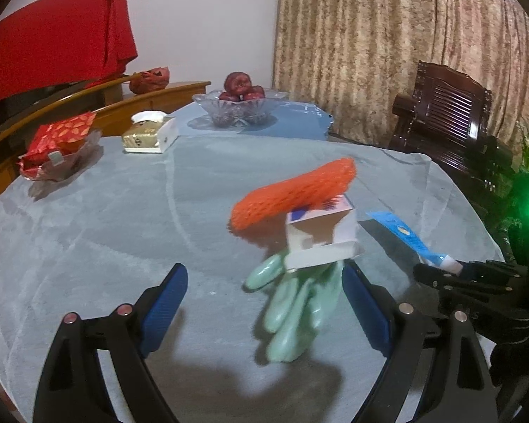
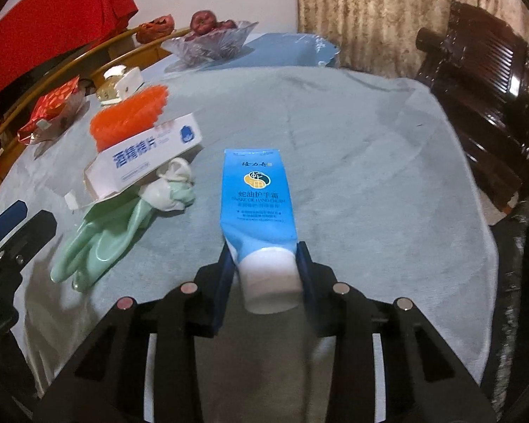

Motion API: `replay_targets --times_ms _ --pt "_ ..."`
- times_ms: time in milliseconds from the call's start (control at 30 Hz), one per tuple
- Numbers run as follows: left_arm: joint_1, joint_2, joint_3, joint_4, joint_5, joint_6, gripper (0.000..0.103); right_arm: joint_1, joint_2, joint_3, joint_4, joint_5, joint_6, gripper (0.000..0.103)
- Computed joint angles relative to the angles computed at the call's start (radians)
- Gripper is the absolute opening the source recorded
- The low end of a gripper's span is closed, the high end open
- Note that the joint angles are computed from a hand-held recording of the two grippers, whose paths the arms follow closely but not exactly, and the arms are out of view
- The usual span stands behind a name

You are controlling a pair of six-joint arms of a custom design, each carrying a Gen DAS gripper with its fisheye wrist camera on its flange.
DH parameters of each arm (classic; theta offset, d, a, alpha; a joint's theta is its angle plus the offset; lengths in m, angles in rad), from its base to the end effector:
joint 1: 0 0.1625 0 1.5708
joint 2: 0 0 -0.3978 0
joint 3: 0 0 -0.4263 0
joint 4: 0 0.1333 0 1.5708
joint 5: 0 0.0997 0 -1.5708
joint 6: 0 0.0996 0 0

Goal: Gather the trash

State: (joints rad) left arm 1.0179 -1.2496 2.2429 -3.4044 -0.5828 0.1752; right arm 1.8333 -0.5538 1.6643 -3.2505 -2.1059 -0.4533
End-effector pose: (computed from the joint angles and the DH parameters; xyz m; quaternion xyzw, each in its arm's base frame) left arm -0.0603 -0.5100 0.2205 0.1055 0.8201 -0.4340 0.3578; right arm 0.2504 -0.6139 -0.0287 0.2547 -0.8930 0.2454 0.2784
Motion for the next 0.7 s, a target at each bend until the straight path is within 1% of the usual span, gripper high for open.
replay_targets --times_ms 300,433,567,700 --pt "0.006 0.063 -0.061 -0.002 -0.049 -0.008 0.087 -0.021 -0.033 0.03 -0.027 -0.004 -0.011 0.034" --pt "0.016 0.074 -0.081 0.021 -0.067 -0.035 0.086 -0.03 -0.039 0.037 -0.026 -0.002 -0.008 0.034" --pt "0.021 0.095 -0.113 0.018 -0.068 -0.011 0.087 -0.033 -0.037 0.032 -0.021 0.0 -0.001 0.034" --pt "0.04 0.116 -0.162 0.064 -0.08 -0.024 0.087 -0.034 -0.035 0.021 -0.016 0.006 -0.003 0.034"
